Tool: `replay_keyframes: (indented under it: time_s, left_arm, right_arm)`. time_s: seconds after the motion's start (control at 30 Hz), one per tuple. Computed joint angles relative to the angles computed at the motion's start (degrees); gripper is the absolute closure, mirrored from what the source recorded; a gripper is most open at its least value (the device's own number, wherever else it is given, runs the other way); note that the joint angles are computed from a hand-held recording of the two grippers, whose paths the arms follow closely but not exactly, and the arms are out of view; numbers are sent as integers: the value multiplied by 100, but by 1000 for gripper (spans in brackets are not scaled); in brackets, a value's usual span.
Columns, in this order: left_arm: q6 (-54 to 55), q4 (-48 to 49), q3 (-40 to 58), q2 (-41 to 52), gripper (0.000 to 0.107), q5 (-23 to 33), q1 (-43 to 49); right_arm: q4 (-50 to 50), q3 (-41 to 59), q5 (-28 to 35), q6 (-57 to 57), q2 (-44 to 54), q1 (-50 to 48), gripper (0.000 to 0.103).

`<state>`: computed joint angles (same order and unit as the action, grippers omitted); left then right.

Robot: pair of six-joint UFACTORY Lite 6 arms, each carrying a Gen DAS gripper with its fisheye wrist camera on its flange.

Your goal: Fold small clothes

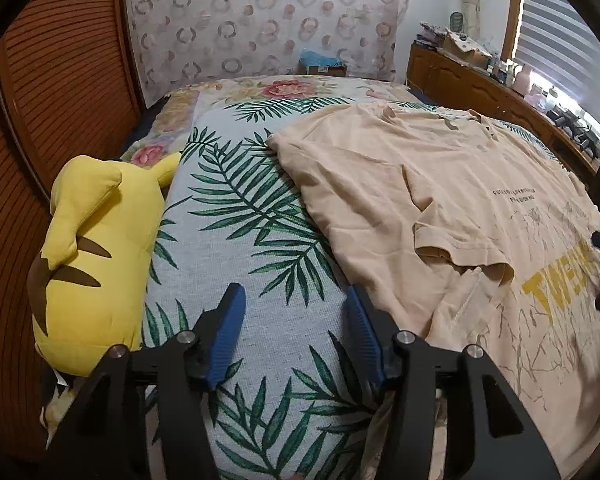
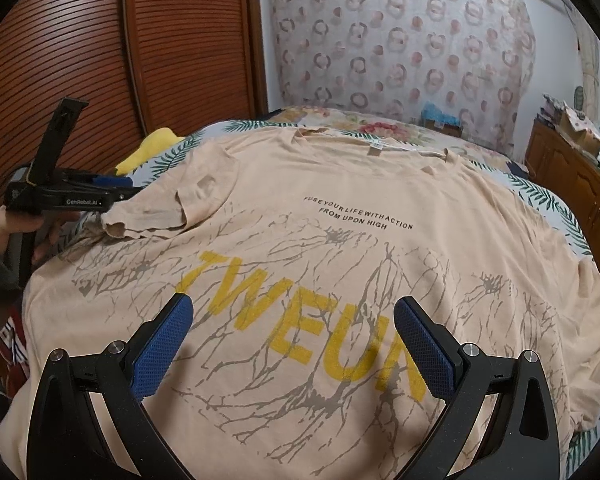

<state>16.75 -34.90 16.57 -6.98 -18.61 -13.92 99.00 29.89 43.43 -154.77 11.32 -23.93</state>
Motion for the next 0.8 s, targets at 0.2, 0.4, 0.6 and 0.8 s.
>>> replay_keyframes:
  time_s: [0.2,0.4,0.6,0.8]
  left_arm:
    - [298,-304,68,1,53,44,-42]
    - [273,-375,122,81,51,5,-104]
    - [172,-348,105,129,50,-68,-167]
    - [97,-302,86,130,49,-83,-177]
  right_arm:
    - [234,-243,-29,-136,-551,304,8]
    - [615,325,-144,76,-490,1368,26]
    - [823,1847,-812,660,1006,2701,29]
    - [239,2746,-1283,1559,1908,3491,42]
